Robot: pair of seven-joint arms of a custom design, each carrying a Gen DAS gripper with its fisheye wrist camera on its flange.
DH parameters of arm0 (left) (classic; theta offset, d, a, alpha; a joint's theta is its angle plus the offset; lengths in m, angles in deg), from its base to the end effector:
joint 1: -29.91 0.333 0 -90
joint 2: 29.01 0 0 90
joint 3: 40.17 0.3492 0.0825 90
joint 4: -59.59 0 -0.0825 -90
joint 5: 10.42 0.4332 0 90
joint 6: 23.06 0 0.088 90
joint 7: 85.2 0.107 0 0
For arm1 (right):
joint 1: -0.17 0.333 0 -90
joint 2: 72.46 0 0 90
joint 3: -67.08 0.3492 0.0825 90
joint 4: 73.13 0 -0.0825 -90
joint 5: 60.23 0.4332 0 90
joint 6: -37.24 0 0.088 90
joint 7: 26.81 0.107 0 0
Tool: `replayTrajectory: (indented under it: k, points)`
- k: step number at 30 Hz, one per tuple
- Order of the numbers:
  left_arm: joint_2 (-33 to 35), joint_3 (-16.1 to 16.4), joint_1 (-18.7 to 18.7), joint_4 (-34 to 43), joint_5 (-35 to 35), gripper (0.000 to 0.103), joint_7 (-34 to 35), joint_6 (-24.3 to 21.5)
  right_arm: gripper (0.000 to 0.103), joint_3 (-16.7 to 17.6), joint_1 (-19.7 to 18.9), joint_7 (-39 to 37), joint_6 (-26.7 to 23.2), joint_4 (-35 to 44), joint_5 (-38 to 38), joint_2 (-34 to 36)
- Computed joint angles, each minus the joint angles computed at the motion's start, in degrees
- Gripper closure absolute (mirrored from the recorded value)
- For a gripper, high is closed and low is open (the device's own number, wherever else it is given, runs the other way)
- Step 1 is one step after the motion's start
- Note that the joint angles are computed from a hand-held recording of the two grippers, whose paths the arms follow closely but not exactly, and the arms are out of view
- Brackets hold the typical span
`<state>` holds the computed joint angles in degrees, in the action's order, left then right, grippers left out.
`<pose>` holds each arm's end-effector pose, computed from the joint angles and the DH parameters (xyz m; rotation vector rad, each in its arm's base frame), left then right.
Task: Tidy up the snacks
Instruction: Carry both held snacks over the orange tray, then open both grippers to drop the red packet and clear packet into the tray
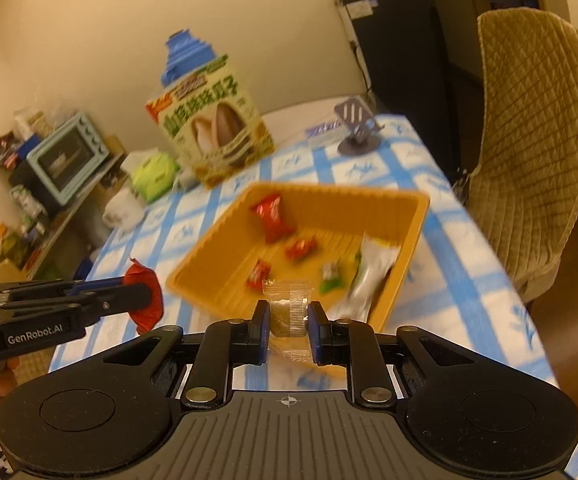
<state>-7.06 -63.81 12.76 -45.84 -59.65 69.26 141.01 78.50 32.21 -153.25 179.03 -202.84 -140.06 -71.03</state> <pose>0.5922 -0.4171 0.3944 -0.7823 2.6381 -1.2119 0.4165 0.3984 0.3667 -1.0116 2.0520 -0.6066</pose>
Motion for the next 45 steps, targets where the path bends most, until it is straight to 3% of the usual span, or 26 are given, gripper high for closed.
replayTrajectory:
  k: [9,24,36,45]
  points:
    - [7.7,3.9,-5.3,10.7,11.5,0.084,-9.6,-3.0,0.083,-1.9,-2.8,0.6,2.2,0.3,-1.4,0.5]
    - [17.0,7.3,-9.0,21.5,24.3,0.084,-21.8,-8.6,0.083,-3.5,-4.3,3.7,5.1,0.9,0.1,3.6]
    - [20.1,6.6,-8.7,25.4,27.2,0.083,-23.3,-12.0,0.083,-4.2,-4.0,2.4,5.6,2.0,1.6,4.9]
    - [19.8,6.7,-7.6,25.4,26.9,0.076,-22.6,-11.9,0.083,-4.7,-4.2,1.0,6.8,2.9,1.6,5.9]
